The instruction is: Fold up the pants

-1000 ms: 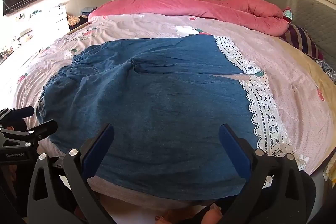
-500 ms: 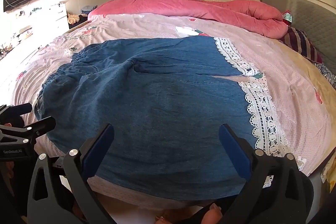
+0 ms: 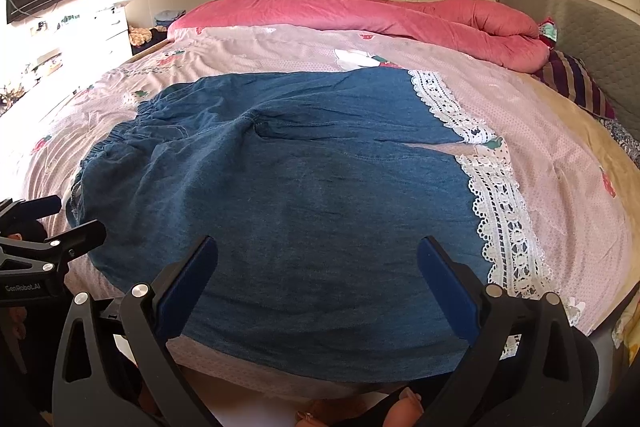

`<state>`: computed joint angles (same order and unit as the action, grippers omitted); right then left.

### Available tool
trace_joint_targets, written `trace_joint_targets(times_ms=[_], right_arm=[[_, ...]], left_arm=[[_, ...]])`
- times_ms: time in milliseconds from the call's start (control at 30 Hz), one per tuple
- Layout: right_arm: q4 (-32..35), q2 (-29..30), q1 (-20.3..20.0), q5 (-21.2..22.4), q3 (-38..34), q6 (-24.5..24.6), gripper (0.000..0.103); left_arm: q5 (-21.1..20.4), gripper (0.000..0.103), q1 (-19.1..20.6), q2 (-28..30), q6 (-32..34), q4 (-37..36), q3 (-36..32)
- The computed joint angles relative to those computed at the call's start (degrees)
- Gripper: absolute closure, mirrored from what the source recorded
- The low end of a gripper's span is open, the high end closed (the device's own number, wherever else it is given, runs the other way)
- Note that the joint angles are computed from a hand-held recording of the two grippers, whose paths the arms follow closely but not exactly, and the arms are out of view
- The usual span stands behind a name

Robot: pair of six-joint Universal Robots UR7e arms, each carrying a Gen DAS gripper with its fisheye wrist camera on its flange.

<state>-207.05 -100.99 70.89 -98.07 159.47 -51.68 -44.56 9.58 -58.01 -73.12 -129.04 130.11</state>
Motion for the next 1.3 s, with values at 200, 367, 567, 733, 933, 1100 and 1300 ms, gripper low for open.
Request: trace_joint_targets(times_ms=[200,367,567,733,933,1100,1300], right_arm=[[-1.21,0.54,0.43,-0.16,0.25,-0.06,0.004],[-1.21,0.51,0.47,-0.32,0.29,-0.14,0.004],[-1.04,0.46,0.50,-0.46,0.25,-0.14,0.004],[-1.17,0.79,0.30,-0.60,0.20,-0.23,0.004],[-0.97,0.60,-0.26,0.08,0.28,-0.50,0.004],[-0.91,1.23,-0.05,-0.53,-0.11,-0.15,0.004],[0.93,2.15,0.94,-1.46,-1.93,-0.23,0.004]], left_arm=[[0.07,0.009,-0.06,-0.04,-0.07,-0.17,0.10],[0.02,0.009,-0.10,-0.12,-0.17,-0.05,0.05],[0.06,0.009,-0.09,-0.14,-0.21,0.02,0.01],[0.03,0.009,-0.05,-0.22,-0.12,0.13,-0.09],[0.07,0.009,0.00,-0.35,-0.16,0.27,-0.10],[-0.05,0.009,0.32,-0.48,0.34,-0.35,0.21],[-0.24,0.009,2.03,-1.16,3.69,-3.86,1.05]])
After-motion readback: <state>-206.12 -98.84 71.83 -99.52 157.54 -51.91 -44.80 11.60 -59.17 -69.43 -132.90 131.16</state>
